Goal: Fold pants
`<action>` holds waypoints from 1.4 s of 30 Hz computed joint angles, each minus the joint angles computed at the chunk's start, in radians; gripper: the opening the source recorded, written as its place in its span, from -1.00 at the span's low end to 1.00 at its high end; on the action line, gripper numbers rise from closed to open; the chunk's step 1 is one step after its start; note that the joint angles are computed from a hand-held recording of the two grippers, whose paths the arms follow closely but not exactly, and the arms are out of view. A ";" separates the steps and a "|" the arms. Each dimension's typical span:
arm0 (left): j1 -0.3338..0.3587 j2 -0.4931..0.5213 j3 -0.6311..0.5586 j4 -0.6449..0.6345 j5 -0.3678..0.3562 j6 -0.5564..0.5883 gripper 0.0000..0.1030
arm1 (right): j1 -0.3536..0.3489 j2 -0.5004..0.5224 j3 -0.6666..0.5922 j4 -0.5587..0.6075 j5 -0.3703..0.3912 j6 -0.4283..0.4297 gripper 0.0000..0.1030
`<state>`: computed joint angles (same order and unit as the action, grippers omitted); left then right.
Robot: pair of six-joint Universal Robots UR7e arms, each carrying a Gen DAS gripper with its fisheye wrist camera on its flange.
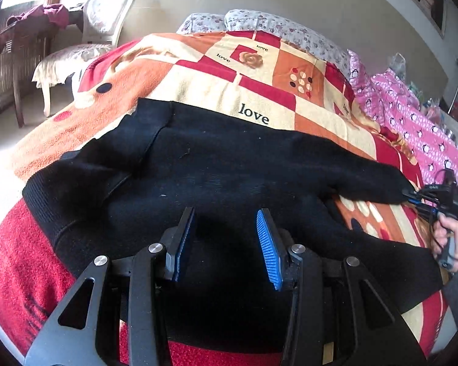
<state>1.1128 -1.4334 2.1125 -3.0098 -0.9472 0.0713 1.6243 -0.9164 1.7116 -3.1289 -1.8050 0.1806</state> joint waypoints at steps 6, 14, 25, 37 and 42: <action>0.004 -0.007 0.006 -0.004 -0.024 0.009 -0.24 | 0.068 -0.065 0.061 0.020 -0.182 0.027 -0.92; 0.010 -0.034 -0.016 0.079 -0.070 -0.005 -0.24 | 0.062 -0.167 0.192 0.045 -0.267 0.041 -0.92; 0.077 0.140 -0.485 0.404 -0.057 0.241 0.26 | -0.037 -0.194 0.339 -0.252 -0.090 -0.160 -0.79; 0.200 0.398 -0.862 0.752 -0.077 0.501 0.26 | -0.030 -0.181 0.335 -0.265 -0.060 -0.219 -0.37; 0.223 0.429 -0.908 0.778 -0.137 0.559 0.27 | -0.031 -0.179 0.332 -0.264 -0.056 -0.217 -0.36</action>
